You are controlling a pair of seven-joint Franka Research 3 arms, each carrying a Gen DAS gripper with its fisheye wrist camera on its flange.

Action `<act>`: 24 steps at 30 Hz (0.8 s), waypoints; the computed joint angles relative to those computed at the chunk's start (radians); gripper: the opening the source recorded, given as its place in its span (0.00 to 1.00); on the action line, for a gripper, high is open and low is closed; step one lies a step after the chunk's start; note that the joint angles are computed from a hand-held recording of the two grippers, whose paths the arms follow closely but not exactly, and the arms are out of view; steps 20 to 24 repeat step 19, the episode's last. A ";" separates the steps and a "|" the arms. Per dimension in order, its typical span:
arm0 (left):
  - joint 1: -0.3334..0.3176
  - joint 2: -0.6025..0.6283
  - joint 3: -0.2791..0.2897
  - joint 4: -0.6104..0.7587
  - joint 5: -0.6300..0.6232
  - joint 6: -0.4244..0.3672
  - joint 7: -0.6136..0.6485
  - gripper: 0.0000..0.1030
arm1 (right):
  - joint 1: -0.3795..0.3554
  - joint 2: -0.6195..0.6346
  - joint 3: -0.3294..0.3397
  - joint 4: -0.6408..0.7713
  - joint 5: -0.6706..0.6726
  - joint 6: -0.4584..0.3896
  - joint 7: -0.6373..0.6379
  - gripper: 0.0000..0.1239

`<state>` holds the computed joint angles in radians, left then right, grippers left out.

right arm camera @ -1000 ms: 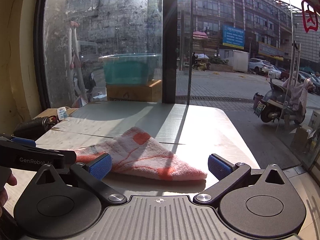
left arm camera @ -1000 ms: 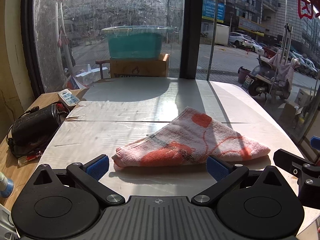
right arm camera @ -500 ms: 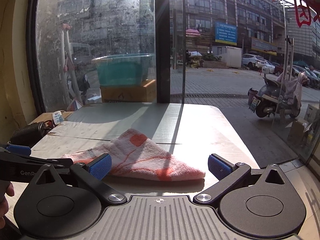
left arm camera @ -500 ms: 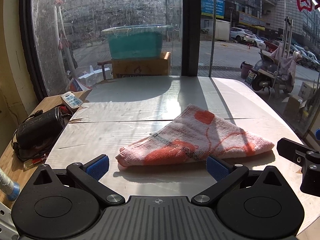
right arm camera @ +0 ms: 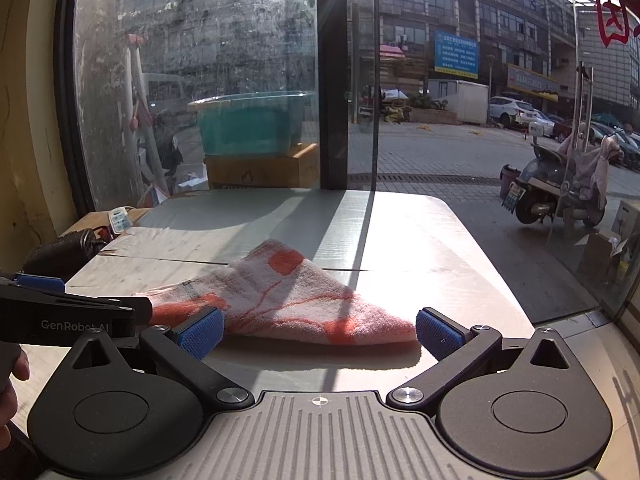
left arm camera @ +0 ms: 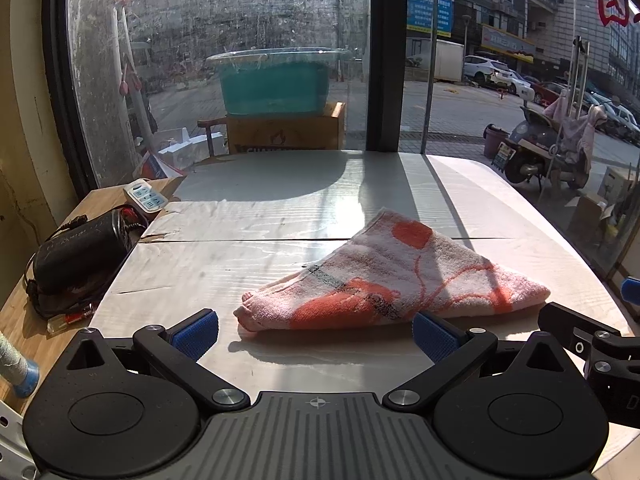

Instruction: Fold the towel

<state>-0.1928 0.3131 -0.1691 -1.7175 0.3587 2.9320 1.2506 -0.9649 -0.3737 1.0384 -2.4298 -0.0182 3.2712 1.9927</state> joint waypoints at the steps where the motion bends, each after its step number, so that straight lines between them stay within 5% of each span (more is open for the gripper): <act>1: 0.003 -0.001 -0.003 -0.002 -0.003 0.000 0.006 1.00 | -0.002 0.000 0.000 0.001 0.002 -0.003 0.003 0.83; 7: -0.009 -0.011 0.017 -0.018 0.023 0.020 -0.010 1.00 | -0.029 -0.013 0.018 0.005 -0.005 -0.004 0.022 0.83; 12: -0.105 -0.014 0.139 -0.013 0.238 0.043 -0.204 1.00 | -0.031 -0.007 0.019 0.009 -0.016 -0.011 0.025 0.83; 19: -0.021 -0.004 0.044 -0.008 0.171 0.050 -0.138 1.00 | -0.029 -0.006 0.013 0.009 -0.032 -0.017 0.038 0.83; 24: -0.021 -0.004 0.044 -0.008 0.171 0.050 -0.138 1.00 | -0.029 -0.006 0.013 0.009 -0.032 -0.017 0.038 0.83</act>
